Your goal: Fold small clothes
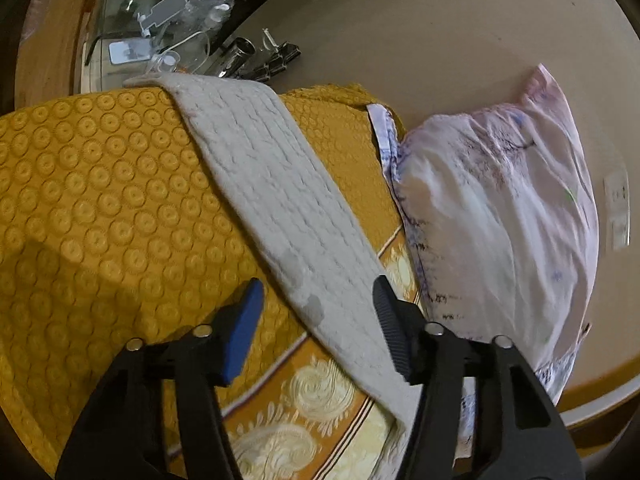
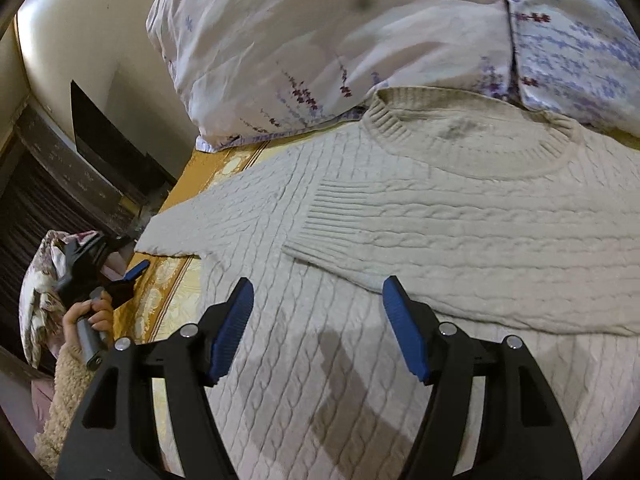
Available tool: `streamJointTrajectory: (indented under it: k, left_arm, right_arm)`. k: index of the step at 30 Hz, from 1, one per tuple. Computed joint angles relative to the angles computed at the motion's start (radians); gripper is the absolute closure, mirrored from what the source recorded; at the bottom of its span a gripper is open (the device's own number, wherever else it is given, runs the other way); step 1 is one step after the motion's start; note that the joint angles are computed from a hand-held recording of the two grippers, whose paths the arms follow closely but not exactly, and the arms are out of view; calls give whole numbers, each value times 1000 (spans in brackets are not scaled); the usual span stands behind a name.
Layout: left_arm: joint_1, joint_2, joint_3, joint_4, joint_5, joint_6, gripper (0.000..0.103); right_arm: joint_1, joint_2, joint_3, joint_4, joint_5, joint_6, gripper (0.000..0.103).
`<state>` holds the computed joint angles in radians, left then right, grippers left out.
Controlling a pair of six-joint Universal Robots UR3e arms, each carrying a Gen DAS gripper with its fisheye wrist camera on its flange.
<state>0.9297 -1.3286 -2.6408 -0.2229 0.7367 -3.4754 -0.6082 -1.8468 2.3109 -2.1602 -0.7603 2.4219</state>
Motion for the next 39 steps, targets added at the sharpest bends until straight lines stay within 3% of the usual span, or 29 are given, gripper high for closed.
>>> streamJointTrajectory:
  k: [5,10,18,25,33,39]
  left_arm:
    - [-30,-108,58,65,27,-79,58]
    - [-48,-202,77,153,61,-121,93]
    - [-135,-159,117,228,111,-158,97]
    - [-481,-188,344,291,211,-229,97]
    - [-1003,-521,801,243,317,-180,97]
    - [-1278,-852,1200,-33,386,-33,97]
  right_arm:
    - [-76,-75,-11,150,47,-75,32]
    - [-176,-142,-10,278,76,-169,31]
    - [-353,-192,-54,498,98,-331,31]
    - [-496,-177,-108,638,118,-444,29]
    - [-623,-155,-117,688,102,-516,29]
    - [-652,-123,-98,579,71,-464,29]
